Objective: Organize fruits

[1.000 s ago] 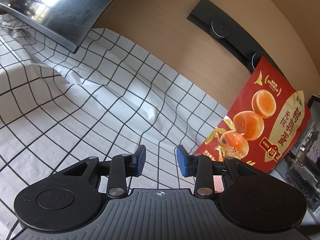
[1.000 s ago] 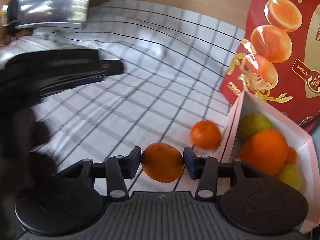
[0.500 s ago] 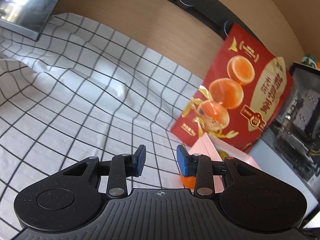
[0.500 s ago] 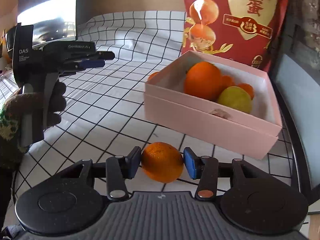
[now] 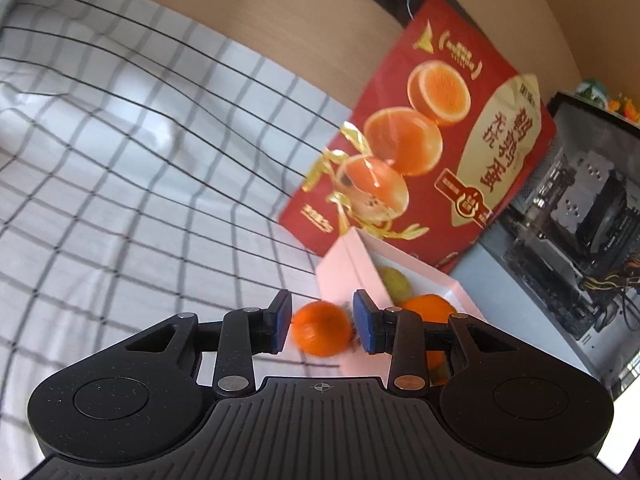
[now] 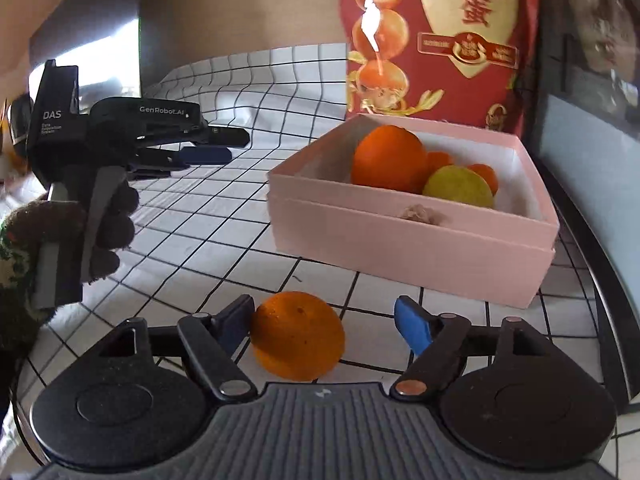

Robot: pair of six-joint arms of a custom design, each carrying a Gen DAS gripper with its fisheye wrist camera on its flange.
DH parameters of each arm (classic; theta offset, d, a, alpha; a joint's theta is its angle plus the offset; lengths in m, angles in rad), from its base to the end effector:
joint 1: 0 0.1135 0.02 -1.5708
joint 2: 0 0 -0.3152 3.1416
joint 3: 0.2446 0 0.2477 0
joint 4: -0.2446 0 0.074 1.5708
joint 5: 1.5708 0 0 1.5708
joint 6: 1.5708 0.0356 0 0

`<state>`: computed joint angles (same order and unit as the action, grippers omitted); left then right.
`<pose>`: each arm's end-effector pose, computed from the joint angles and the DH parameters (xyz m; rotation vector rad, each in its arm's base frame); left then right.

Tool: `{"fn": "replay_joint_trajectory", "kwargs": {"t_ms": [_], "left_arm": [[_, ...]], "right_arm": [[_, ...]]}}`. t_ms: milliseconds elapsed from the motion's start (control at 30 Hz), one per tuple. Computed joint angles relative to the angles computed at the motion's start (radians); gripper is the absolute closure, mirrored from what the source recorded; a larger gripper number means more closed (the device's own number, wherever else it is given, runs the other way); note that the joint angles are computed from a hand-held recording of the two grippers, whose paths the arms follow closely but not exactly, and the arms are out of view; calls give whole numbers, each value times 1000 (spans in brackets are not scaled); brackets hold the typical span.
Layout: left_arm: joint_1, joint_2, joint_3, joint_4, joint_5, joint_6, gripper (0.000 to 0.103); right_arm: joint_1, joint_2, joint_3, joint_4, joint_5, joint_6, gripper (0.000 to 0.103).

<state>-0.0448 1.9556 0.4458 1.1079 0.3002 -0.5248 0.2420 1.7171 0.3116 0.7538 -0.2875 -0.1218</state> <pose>0.3115 -0.0245 0.1272 -0.2816 1.9946 -0.6635 0.2409 0.0699 0.1326 -0.5561 2.1475 0.3855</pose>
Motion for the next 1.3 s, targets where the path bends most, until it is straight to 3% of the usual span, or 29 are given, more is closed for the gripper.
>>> {"fn": "replay_joint_trajectory", "kwargs": {"t_ms": [100,200,267,367,467,533,600,767,967,1100,1200,1300], "left_arm": [[-27,-5,147,-201,-16,5,65],[-70,25,315,-466,-132,57,65],[-85,52,374,-550,-181,104,65],[-75,49,365,-544,-153,153,65],[-52,-8,287,-512,-82,234,70],[-16,-65,221,-521,10,269,70],[22,-136,111,-460,72,242,70],[15,-230,-45,-333,87,211,70],[-107,-211,-63,-333,29,296,69],[-198,-192,-74,-281,-193,318,69],[-149,-183,-56,-236,-138,255,69],[-143,-186,5,-306,-147,276,69]], "right_arm": [[-4,8,30,-59,-24,-5,24],[0,8,17,-34,-14,1,24],[2,8,-7,13,-3,15,24],[-4,8,-31,66,2,29,24],[-8,9,-15,35,-14,24,23],[-11,10,1,2,-26,19,23],[-15,11,4,-4,-33,22,22],[-5,16,21,-32,-16,23,19],[7,16,12,-16,13,28,17],[0,22,30,-44,-3,22,17],[-6,24,37,-58,-16,22,17],[-5,24,28,-42,-14,27,17]]}}
